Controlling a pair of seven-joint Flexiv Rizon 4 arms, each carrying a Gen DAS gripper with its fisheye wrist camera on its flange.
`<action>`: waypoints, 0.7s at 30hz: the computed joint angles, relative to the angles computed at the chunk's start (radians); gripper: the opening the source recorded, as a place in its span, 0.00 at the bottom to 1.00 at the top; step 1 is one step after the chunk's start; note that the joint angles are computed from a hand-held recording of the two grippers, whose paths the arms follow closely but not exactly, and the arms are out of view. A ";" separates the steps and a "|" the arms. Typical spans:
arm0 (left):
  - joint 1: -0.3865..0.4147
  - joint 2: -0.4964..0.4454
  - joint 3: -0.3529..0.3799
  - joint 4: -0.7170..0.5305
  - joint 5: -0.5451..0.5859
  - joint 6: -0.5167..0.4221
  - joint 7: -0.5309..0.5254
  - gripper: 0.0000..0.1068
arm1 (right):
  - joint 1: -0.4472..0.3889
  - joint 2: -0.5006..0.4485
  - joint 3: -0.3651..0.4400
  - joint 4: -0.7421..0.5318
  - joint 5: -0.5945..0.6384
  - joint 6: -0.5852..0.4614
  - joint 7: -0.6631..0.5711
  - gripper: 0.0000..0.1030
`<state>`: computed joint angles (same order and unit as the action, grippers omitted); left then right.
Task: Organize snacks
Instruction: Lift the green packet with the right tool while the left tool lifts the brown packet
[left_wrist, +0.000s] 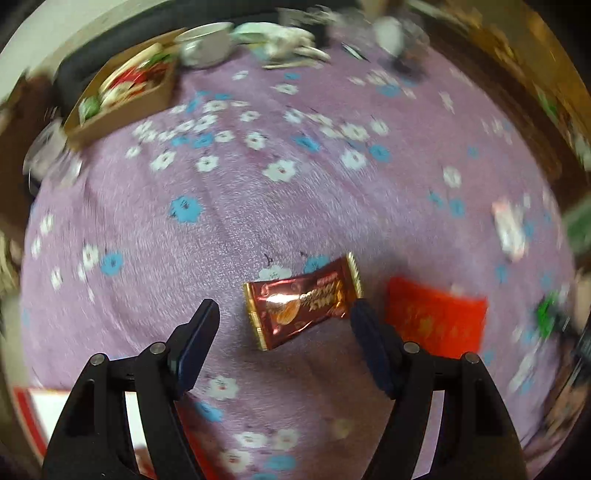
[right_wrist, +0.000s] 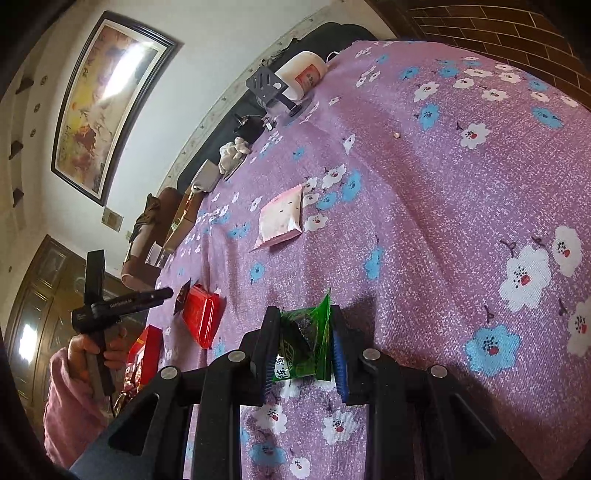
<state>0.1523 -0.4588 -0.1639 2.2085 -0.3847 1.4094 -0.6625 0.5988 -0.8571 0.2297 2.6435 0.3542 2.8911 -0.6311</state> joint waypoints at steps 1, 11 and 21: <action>-0.017 -0.009 0.020 -0.003 0.034 0.022 0.016 0.68 | -0.004 -0.004 0.001 -0.002 -0.003 0.005 0.001 0.26; 0.148 -0.113 -0.160 0.009 0.242 0.247 0.258 0.68 | -0.015 -0.017 0.007 -0.008 -0.012 0.024 0.008 0.26; 0.291 -0.122 -0.311 0.007 0.186 0.130 0.159 0.46 | -0.004 -0.014 0.000 -0.009 0.001 0.017 0.006 0.26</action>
